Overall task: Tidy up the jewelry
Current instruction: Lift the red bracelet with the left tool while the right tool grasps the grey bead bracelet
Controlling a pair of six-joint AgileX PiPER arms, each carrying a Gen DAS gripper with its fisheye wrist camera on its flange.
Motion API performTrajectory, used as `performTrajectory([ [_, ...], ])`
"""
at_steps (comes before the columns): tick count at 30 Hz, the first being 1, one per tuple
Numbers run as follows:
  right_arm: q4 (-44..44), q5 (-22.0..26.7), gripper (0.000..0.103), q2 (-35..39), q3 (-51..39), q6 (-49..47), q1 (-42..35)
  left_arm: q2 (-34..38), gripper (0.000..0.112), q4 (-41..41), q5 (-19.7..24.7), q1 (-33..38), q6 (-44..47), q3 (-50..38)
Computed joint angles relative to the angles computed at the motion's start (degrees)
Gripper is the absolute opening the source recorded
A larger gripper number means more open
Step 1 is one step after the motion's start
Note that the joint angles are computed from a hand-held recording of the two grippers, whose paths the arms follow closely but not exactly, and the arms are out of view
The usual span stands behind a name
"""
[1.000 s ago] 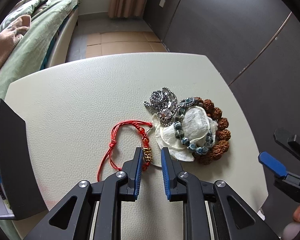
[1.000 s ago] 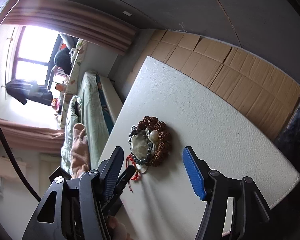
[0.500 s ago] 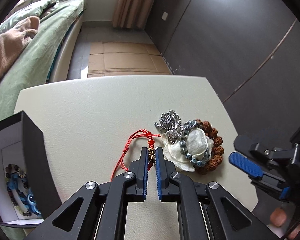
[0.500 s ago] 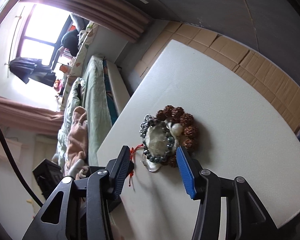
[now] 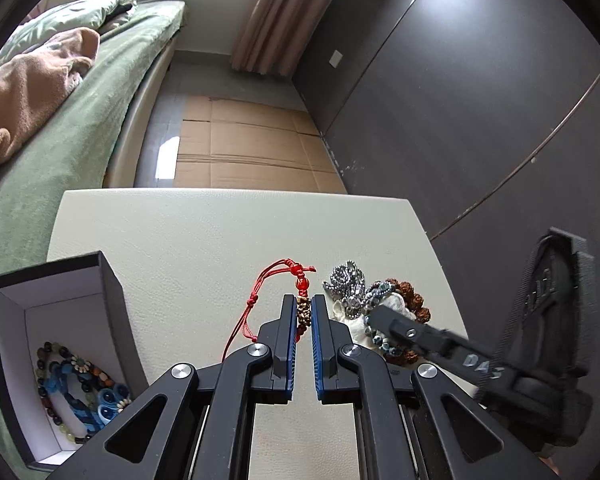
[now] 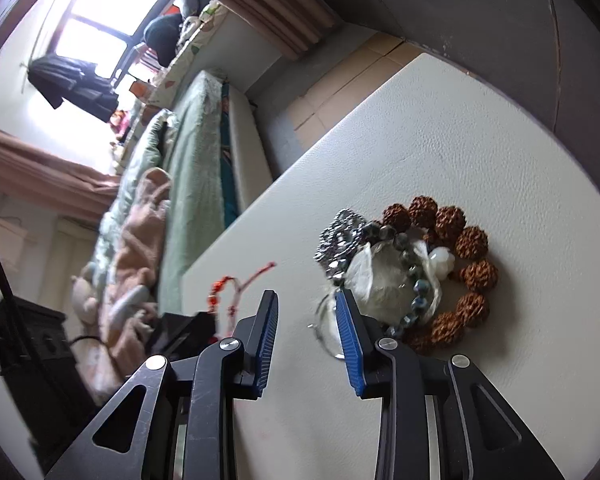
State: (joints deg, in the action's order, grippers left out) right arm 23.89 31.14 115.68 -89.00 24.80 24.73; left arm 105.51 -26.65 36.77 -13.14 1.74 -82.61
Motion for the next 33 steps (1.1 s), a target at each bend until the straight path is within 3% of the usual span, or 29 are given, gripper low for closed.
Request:
performTrajectory([
  [4, -11.67, 5.0, 0.033, 2.42, -5.36, 7.37, 1.89, -0.68, 0.007, -2.64, 0.29, 1.7, 2.37, 0.29],
  [8, -25.77, 13.45, 0.033, 5.41, -12.65, 13.77, 5.62, -1.22, 0.007, -4.88, 0.68, 3.65, 3.81, 0.58],
  [13, -36.43, 22.07, 0.032, 8.46, -19.54, 16.43, 9.5, -2.43, 0.007, -6.45, 0.97, 5.68, 4.25, 1.26],
  [18, -41.65, 26.07, 0.018, 9.1, -20.87, 17.29, 11.14, -3.98, 0.007, -6.82, 0.49, 6.45, 4.32, 2.78],
  [20, -40.72, 24.71, 0.012, 7.56, -18.9, 16.4, 10.69, -4.83, 0.007, -6.76, 0.19, 6.41, 4.15, 3.67],
  [26, -23.98, 8.14, 0.012, -3.55, -1.77, 10.94, 3.83, -7.36, 0.007, -7.69, -0.34, 7.04, 4.64, 5.84],
  [33, -6.09, -3.53, 0.012, -10.63, 9.56, -0.69, 0.03, -10.96, 0.007, -8.42, -0.81, 8.25, 5.94, 8.96],
])
